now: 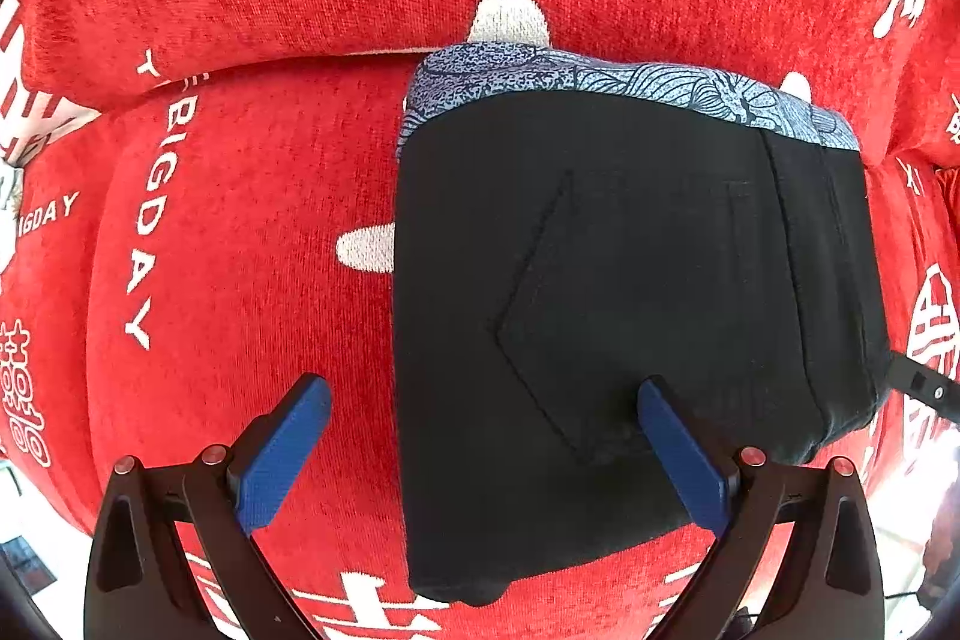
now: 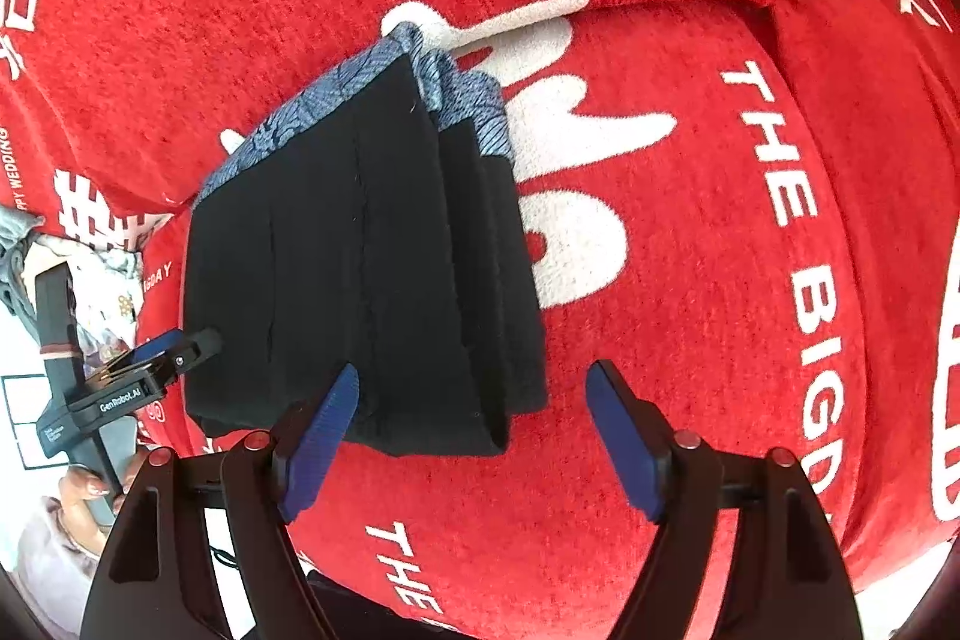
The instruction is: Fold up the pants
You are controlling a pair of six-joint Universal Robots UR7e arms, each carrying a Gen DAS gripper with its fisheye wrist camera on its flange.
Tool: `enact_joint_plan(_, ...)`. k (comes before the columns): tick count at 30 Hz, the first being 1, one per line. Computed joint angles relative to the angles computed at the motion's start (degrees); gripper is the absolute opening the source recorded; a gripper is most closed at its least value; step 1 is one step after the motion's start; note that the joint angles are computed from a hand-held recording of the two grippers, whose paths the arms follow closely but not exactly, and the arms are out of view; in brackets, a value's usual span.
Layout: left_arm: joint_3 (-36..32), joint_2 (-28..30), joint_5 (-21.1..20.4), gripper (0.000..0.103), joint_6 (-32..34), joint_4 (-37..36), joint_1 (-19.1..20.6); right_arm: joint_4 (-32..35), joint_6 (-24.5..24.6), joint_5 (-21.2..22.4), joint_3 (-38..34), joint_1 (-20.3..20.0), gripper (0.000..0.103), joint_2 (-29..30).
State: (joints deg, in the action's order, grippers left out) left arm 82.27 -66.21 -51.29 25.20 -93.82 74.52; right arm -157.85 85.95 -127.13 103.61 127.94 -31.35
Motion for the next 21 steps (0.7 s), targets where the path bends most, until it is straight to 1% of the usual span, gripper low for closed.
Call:
enact_joint_plan(5,-0.4,0.5,-0.2,0.102,0.4,-0.2,0.1,-1.3,0.6,-0.7,1.3,-0.6,0.083,-0.9)
enact_joint_plan(10,-1.4,1.1,-0.4,0.102,-0.3,0.6,0.3,-2.4,-0.8,-0.2,1.9,-1.5,0.083,-1.4)
enact_joint_plan(17,-1.6,1.1,-0.1,0.102,0.1,0.0,0.2,-2.6,-2.2,0.6,1.8,-2.2,0.083,-1.4)
enact_joint_plan(21,-4.4,2.2,-2.0,0.102,-0.2,0.3,0.8,-2.5,-2.6,0.9,1.9,-2.5,0.084,-1.5)
